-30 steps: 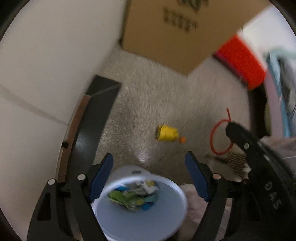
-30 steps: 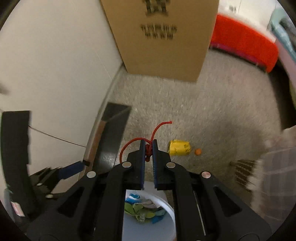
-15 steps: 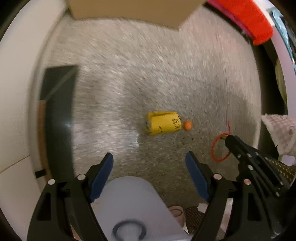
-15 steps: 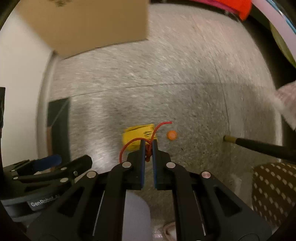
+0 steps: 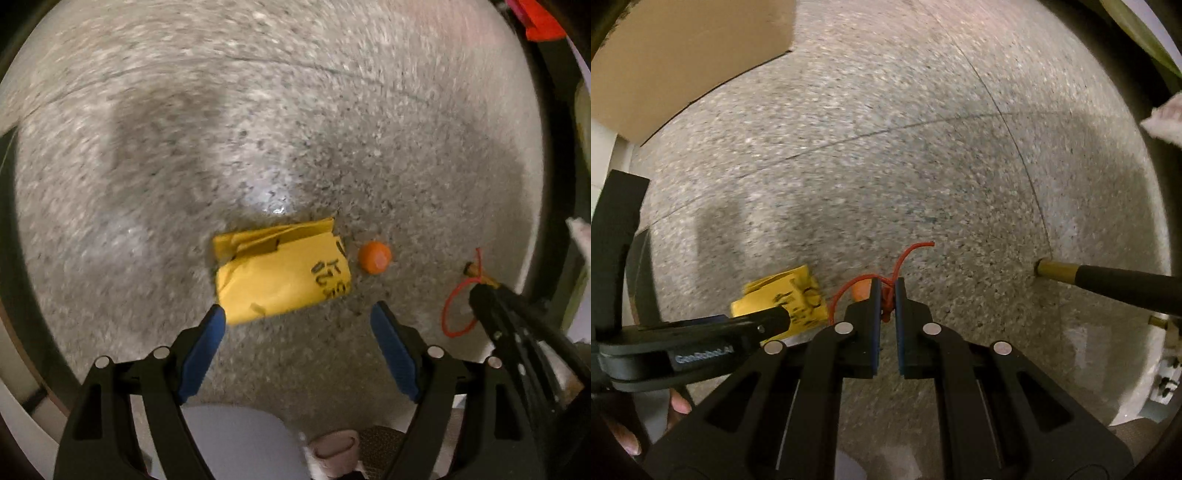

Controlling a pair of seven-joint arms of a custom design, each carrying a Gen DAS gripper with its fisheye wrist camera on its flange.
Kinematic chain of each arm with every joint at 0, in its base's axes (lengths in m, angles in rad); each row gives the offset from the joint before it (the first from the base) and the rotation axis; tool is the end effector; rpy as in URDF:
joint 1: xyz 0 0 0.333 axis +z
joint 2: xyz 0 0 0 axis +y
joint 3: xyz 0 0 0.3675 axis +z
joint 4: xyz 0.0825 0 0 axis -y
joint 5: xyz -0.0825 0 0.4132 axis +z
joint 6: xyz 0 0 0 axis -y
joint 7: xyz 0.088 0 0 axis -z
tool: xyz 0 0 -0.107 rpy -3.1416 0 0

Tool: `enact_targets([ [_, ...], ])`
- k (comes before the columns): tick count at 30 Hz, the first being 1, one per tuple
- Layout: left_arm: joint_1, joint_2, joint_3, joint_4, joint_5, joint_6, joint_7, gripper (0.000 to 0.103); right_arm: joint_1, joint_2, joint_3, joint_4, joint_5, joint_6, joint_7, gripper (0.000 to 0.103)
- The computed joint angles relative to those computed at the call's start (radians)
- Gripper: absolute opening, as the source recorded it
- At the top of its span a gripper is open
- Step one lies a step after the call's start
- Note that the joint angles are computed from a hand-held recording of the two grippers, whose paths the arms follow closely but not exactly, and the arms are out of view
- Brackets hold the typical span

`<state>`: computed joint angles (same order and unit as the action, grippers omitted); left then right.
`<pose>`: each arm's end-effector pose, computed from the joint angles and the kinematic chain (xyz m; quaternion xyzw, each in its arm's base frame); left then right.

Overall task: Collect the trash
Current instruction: 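Grasp the yellow paper on the floor with the left tool while the right holds the string, then open both tools over the wastebasket to drop the yellow paper and red string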

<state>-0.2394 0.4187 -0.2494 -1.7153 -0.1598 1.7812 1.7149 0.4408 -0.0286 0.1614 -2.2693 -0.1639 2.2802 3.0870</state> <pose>0.5879 -0.3092 0.3634 0.4695 -0.8575 -0.0664 0.1997 0.4466 0.3026 0.4074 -0.3707 0.9263 -0.0578 0.0363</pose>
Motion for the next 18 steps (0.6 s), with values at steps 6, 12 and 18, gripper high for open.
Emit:
enact_targets([
  [6, -0.023, 0.023, -0.003, -0.022, 0.02, 0.072, -0.036, 0.082, 0.001, 0.002, 0.0, -0.05, 0.009, 0.044, 0.008, 0.007],
  [12, -0.072, 0.041, 0.012, -0.03, 0.16, 0.066, -0.061, 0.075, 0.007, 0.023, 0.001, -0.046, 0.028, 0.099, -0.041, 0.007],
  [18, -0.034, 0.025, 0.014, -0.045, 0.157, 0.08, -0.021, 0.047, 0.024, 0.08, 0.001, 0.017, 0.019, 0.121, -0.098, 0.007],
])
